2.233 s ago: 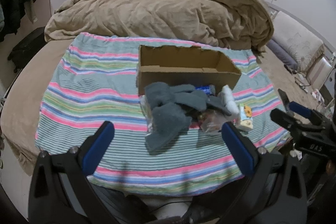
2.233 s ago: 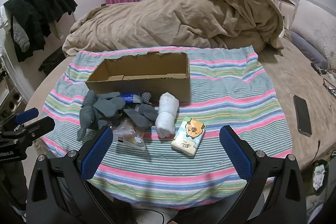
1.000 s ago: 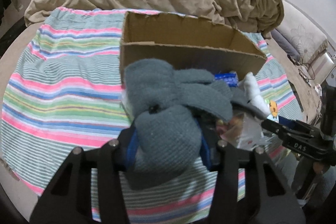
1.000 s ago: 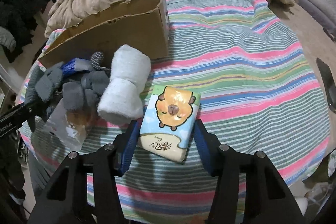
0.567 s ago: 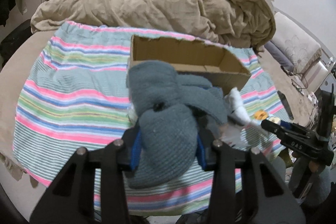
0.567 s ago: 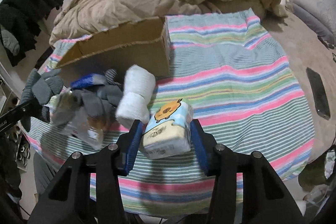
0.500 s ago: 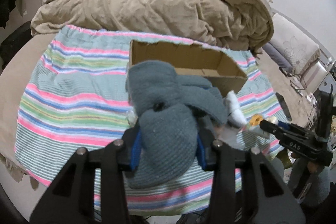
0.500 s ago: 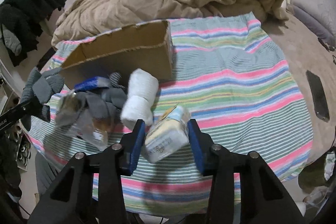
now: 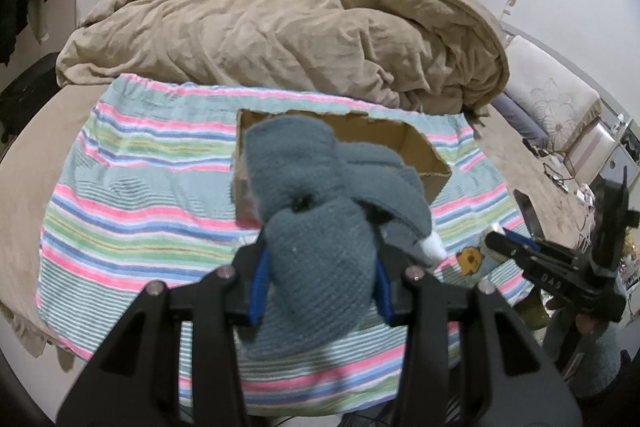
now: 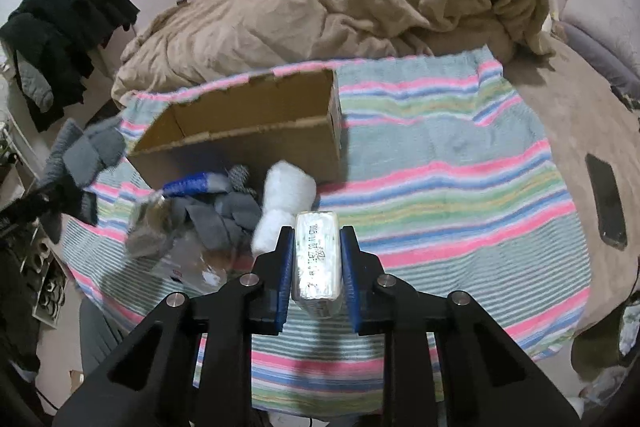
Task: Organize objects
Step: 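Lower the glove into the box with the left tool while the right tool drops the tissue pack in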
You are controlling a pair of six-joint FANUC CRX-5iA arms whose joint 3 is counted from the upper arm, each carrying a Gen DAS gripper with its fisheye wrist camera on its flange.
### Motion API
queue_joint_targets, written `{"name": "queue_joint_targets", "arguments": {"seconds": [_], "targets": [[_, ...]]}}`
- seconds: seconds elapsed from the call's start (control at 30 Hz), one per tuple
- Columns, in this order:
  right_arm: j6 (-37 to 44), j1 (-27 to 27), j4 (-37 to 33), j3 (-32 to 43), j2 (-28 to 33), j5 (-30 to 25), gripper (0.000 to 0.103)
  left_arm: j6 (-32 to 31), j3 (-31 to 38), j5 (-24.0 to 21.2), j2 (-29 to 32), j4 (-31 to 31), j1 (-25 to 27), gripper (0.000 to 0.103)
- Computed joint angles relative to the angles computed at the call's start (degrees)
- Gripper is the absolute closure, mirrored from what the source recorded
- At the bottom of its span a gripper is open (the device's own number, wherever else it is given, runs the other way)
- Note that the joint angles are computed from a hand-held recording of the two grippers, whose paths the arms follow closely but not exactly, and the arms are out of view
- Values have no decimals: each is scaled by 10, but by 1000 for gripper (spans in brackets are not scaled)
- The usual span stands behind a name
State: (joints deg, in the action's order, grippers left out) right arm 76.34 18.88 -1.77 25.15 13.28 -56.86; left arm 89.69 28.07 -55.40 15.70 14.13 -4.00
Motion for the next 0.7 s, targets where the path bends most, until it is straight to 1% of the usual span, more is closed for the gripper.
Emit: {"name": "queue_joint_targets", "arguments": {"seconds": [0.2, 0.33, 0.5, 0.7], "targets": [[20, -2, -13, 37, 3, 9, 79, -5, 28, 0, 14, 0, -3, 60], [35, -2, -19, 73, 18, 14, 79, -8, 60, -3, 32, 2, -7, 60], [53, -1, -29, 129, 49, 12, 79, -13, 94, -10, 55, 4, -12, 60], [68, -5, -43, 204, 97, 0, 79, -7, 155, -24, 99, -1, -15, 60]]}}
